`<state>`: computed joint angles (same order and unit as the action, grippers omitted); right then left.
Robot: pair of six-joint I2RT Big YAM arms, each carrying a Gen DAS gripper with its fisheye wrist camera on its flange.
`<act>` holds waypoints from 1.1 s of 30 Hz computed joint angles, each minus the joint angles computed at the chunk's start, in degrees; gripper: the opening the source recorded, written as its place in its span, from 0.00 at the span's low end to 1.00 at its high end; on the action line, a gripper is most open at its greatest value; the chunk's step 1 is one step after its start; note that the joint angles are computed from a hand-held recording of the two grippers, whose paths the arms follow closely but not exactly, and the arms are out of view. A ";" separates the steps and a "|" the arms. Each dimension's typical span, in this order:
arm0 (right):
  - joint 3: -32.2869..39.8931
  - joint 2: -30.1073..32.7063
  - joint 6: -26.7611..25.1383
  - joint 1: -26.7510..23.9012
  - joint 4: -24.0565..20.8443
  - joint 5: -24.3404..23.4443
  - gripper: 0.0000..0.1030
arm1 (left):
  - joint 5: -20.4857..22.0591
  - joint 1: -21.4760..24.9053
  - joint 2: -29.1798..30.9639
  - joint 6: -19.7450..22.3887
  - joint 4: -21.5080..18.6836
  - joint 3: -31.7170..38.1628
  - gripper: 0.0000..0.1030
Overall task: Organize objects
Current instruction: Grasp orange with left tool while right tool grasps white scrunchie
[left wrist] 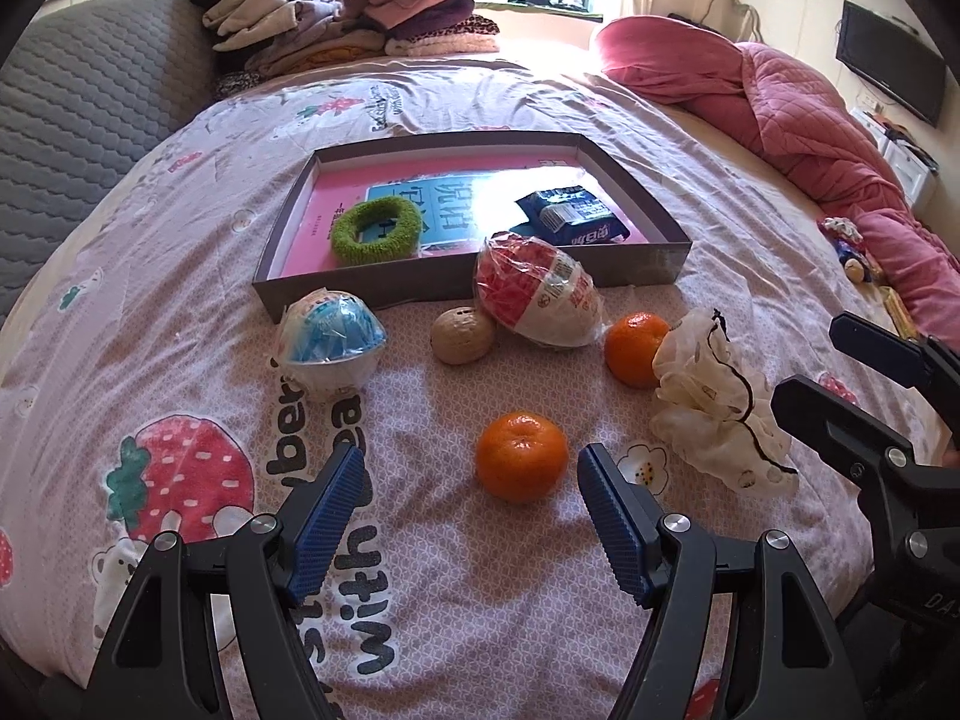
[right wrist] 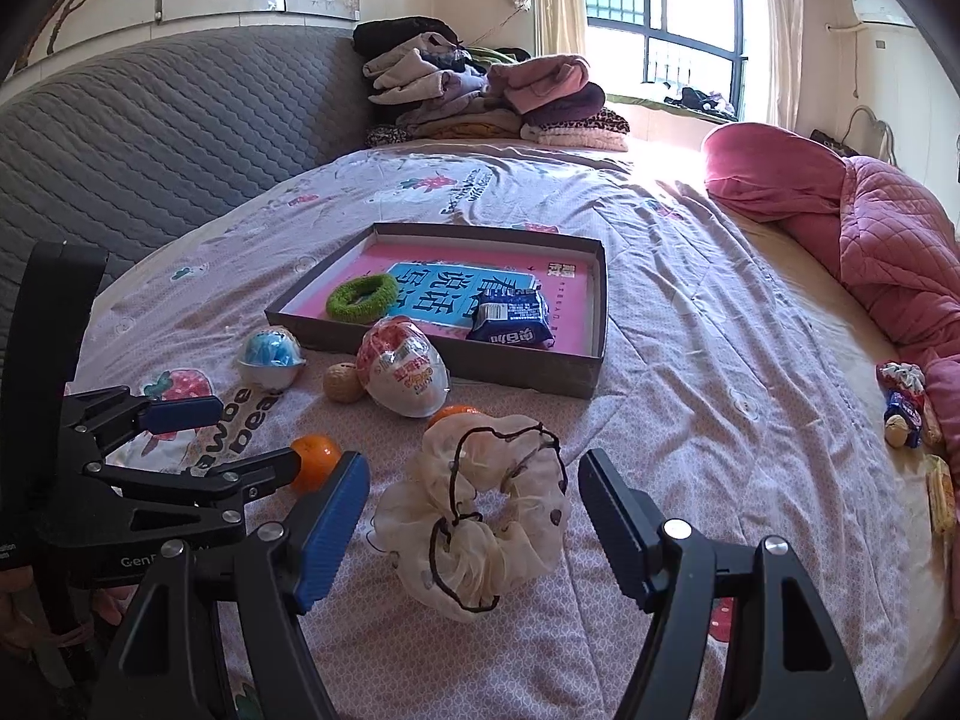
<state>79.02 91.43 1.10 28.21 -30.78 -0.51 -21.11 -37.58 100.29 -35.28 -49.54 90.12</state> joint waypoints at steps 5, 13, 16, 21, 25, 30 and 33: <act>0.34 0.56 0.13 -0.08 -1.22 0.16 0.70 | 0.94 0.07 0.79 0.44 -0.44 0.25 0.73; 1.47 2.44 0.38 -0.14 -3.57 0.26 0.70 | 1.93 0.26 1.97 1.48 0.36 0.33 0.73; 1.91 3.19 0.47 -0.28 -4.18 0.33 0.70 | 2.14 0.43 2.28 1.75 1.14 0.19 0.73; 2.83 4.82 0.65 -0.29 -5.43 0.45 0.70 | 2.82 0.93 3.15 2.16 2.28 0.21 0.73; 3.70 6.25 0.89 -0.36 -6.32 0.52 0.70 | 3.12 1.23 3.94 2.29 2.86 0.39 0.73; 5.07 8.05 1.79 -0.68 -7.98 -0.85 0.70 | 2.56 1.52 4.56 2.49 3.73 0.59 0.73; 5.84 9.05 2.27 -0.89 -9.29 -1.98 0.69 | 2.69 1.73 4.78 2.34 4.45 0.61 0.73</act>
<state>84.86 100.48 3.36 27.32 -40.07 -2.48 -18.43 -35.85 105.06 -32.93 -45.09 90.73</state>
